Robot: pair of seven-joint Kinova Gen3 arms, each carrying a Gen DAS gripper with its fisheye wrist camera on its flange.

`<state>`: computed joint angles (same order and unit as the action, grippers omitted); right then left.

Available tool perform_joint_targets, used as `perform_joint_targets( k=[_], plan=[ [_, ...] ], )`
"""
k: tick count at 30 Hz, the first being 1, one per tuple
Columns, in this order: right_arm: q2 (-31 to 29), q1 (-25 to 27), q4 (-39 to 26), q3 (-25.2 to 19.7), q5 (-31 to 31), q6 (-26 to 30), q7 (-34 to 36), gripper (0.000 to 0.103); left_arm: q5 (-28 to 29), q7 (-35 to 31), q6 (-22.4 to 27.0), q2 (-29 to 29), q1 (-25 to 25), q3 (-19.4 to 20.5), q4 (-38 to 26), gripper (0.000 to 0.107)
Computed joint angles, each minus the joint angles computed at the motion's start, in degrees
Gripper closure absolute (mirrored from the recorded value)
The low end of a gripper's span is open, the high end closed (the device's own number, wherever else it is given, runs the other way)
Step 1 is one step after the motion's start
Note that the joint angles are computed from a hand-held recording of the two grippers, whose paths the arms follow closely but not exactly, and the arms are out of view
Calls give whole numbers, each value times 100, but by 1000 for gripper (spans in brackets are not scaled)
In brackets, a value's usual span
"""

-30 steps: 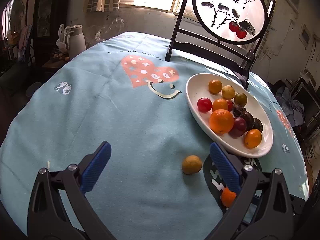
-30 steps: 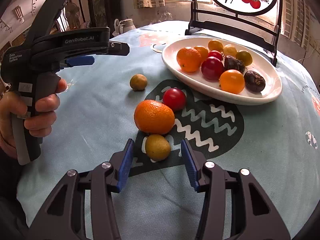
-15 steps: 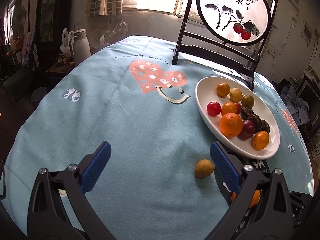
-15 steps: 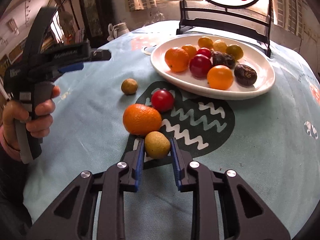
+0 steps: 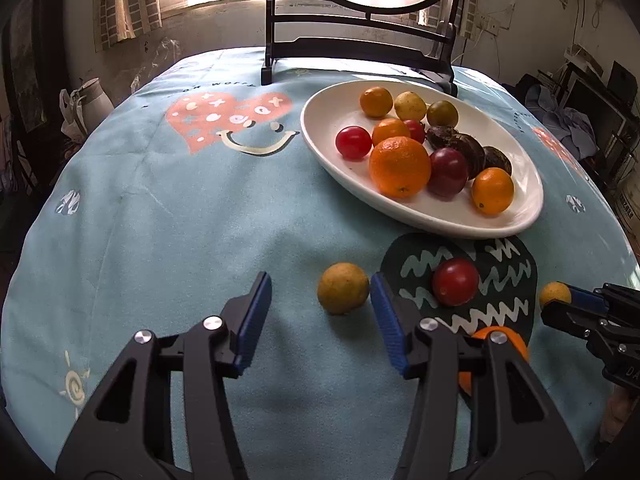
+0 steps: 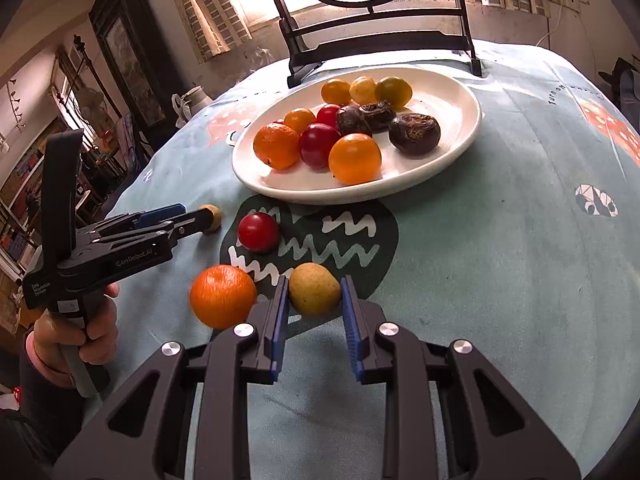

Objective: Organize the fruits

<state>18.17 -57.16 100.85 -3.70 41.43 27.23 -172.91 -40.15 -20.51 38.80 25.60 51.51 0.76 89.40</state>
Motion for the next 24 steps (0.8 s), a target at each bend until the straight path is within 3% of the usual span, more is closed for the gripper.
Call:
perform_joint_targets(
  k=[3, 8, 13, 24],
  plan=[
    [16, -18, -26, -7, 8, 59, 0, 77, 19, -84, -143, 17, -34, 33, 18, 65],
    [11, -41, -29, -13, 46, 86, -31, 77, 77, -239, -222, 93, -42, 32, -29, 67],
    [17, -31, -37, -34, 65, 110, -13, 77, 199, -331, -216, 152, -2, -43, -91, 79],
    [78, -10, -110, -68, -41, 210, 130, 77, 101, -207, -146, 137, 151, -171, -88, 80]
  ],
)
